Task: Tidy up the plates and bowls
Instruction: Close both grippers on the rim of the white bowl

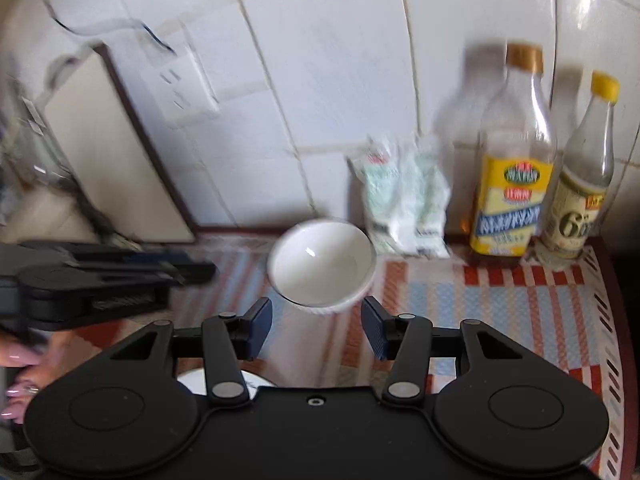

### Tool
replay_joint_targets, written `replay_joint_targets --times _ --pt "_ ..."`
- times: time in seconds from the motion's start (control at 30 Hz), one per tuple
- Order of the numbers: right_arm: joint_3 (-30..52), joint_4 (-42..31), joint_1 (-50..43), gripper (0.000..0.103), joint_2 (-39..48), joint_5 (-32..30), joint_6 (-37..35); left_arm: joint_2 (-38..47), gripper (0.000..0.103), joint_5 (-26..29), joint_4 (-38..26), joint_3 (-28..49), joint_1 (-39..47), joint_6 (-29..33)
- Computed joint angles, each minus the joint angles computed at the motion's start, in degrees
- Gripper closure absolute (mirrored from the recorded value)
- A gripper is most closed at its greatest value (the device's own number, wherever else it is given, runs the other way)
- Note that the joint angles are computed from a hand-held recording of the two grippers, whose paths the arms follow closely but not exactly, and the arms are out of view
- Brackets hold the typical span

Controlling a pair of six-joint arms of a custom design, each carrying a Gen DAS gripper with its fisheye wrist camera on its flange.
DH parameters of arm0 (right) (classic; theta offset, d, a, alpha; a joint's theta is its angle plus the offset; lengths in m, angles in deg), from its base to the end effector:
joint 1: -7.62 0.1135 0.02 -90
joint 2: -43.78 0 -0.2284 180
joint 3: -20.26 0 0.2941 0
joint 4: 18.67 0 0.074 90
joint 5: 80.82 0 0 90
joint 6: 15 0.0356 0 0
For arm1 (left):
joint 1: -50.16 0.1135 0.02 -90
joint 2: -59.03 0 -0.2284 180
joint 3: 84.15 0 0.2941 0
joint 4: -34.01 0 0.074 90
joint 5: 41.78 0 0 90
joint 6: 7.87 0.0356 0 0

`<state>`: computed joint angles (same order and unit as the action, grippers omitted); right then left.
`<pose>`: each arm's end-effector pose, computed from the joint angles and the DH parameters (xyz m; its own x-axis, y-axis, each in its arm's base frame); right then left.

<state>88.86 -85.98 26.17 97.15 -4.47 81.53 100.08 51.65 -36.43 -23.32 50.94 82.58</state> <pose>0.2194 0.0825 0.2884 -0.7938 -0.1498 -0.5894 -0.3587 0.8980 0.2548 0.1940 0.0005 0.2783 -0.7731 -0.0027 -0.6343 0.0304 0.9987 -0.0413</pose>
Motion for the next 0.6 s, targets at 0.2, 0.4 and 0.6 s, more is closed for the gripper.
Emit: replay_joint_targets --times 0.2,0.4,0.6 --pt "-0.3 4.8 2.2 0.048 7.1 1.8 9.9 6.1 0.062 2.2 5.5 -0.7 2.6 3.4" --pt "-0.3 9.6 1.3 0.048 12.2 0.7 14.9 14.2 0.062 4.4 9.6 0.3 3.6 4.2" --pt "-0.2 13.7 0.3 0.048 18.1 1.9 18.0 23.4 0.063 5.2 13.0 2.4 4.3 3.4"
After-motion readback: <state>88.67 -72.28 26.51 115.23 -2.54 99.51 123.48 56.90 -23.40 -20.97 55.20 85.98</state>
